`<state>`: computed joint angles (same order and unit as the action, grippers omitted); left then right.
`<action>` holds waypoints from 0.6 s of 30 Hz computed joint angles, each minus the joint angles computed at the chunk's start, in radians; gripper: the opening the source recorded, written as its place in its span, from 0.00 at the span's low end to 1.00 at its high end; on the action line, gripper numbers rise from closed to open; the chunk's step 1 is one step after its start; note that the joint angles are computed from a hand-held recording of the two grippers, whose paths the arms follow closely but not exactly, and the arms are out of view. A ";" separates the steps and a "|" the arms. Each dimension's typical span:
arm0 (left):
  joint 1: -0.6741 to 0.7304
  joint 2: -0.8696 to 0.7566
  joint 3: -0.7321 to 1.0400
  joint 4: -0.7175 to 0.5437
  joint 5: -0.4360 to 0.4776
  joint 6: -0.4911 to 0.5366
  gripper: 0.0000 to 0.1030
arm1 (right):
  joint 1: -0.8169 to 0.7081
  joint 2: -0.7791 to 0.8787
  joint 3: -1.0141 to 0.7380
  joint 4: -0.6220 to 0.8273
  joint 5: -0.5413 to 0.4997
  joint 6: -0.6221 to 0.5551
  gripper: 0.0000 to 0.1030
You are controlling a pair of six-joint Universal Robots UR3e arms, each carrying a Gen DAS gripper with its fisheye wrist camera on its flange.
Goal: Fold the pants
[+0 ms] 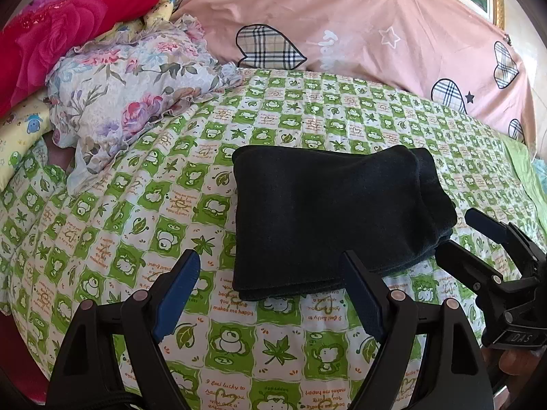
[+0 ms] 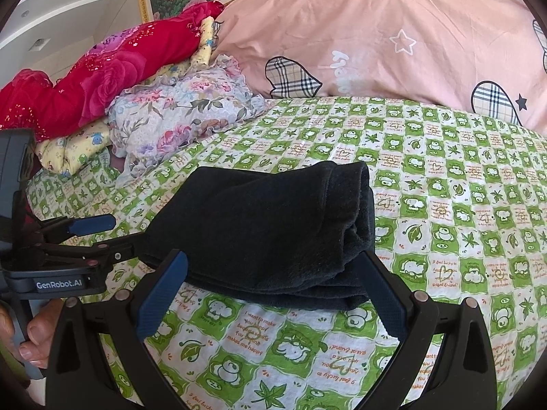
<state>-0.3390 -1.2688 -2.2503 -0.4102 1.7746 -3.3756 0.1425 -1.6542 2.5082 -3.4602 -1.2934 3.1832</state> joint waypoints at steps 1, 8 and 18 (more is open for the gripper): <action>-0.003 -0.005 0.005 -0.003 0.004 -0.003 0.81 | -0.004 -0.001 -0.001 0.001 0.003 -0.002 0.96; -0.034 -0.044 0.043 -0.002 0.053 -0.024 0.81 | -0.014 -0.010 0.004 -0.002 0.017 0.001 0.96; -0.059 -0.078 0.071 -0.001 0.081 -0.035 0.81 | -0.021 -0.006 -0.002 0.005 0.032 -0.003 0.97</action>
<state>-0.3980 -1.3467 -2.1796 -0.4111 1.8559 -3.4106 0.1214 -1.6601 2.5067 -3.4554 -1.2610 3.1805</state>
